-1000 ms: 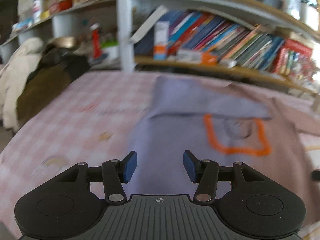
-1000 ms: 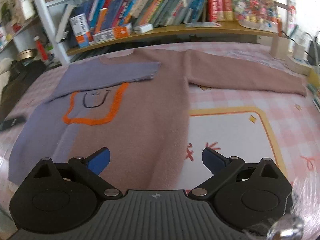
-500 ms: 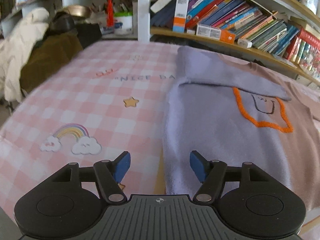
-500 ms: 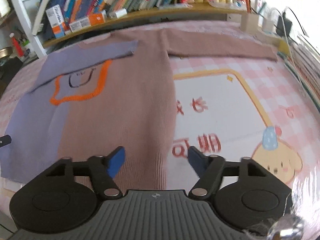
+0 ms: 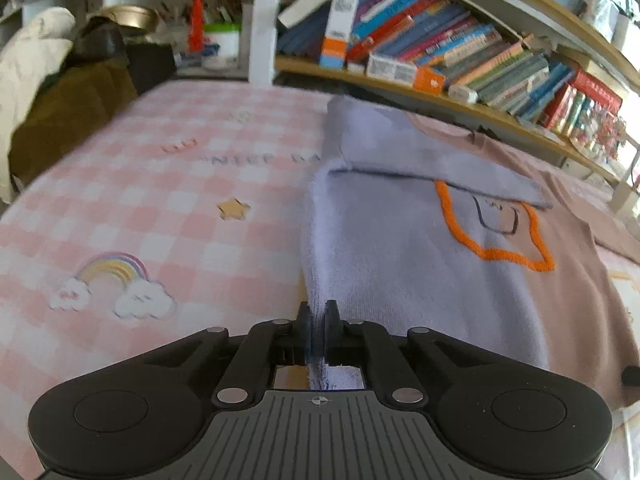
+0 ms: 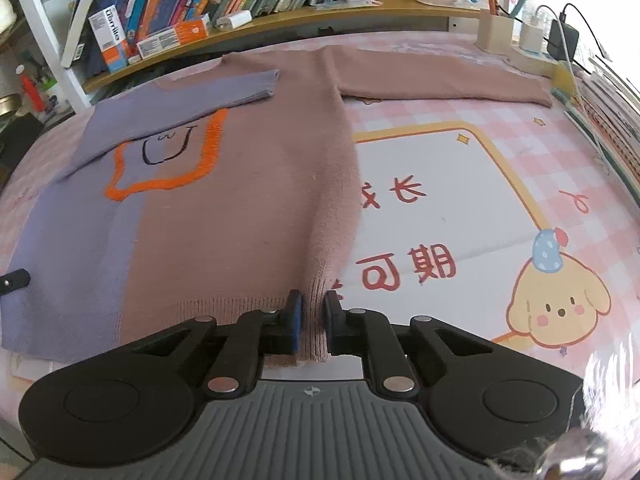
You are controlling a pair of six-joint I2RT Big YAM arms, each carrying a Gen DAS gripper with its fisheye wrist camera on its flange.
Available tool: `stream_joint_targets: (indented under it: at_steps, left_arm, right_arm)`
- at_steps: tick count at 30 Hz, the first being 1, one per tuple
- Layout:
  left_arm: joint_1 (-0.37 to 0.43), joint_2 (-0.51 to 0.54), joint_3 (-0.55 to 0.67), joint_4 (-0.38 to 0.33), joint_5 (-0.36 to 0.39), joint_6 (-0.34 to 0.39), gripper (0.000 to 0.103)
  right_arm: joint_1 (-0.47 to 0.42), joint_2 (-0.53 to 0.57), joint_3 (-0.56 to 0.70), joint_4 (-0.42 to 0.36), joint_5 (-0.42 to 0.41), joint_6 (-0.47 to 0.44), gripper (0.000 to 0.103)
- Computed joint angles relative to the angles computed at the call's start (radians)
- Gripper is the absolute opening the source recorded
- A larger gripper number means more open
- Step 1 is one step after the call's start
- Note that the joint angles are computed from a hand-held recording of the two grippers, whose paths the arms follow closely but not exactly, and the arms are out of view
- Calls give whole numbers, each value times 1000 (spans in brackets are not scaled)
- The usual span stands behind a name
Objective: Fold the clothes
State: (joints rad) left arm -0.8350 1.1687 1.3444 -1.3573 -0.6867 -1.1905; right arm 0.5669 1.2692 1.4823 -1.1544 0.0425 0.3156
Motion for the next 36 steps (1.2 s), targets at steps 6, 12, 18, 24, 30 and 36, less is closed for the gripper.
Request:
stream_joint_targets:
  at_steps: [6,12,18,24,30,36]
  left_arm:
    - [30,-27,-13,-42,-24,-11,4]
    - [31,-40,-24,-26,-8,2,4]
    - [24,-43,-37,-17,3,-5,5]
    - [17,-58,-35,-41,-27,-37,15]
    - [-32,-56,5,-56,-84,-31,36]
    - [-83,-42,25,-25,-94,49,58]
  right_arm:
    - [39,9,10,11,-51,-77,10]
    - [45,10,10,11,-35,-65,10]
    - [47,4,7,7,10,-37,10]
    - [61,-12,-3,12,29,-21,17]
    - [87,-51,-25,50,93,19,47]
    - [136,-88,-44,65,189,59,70]
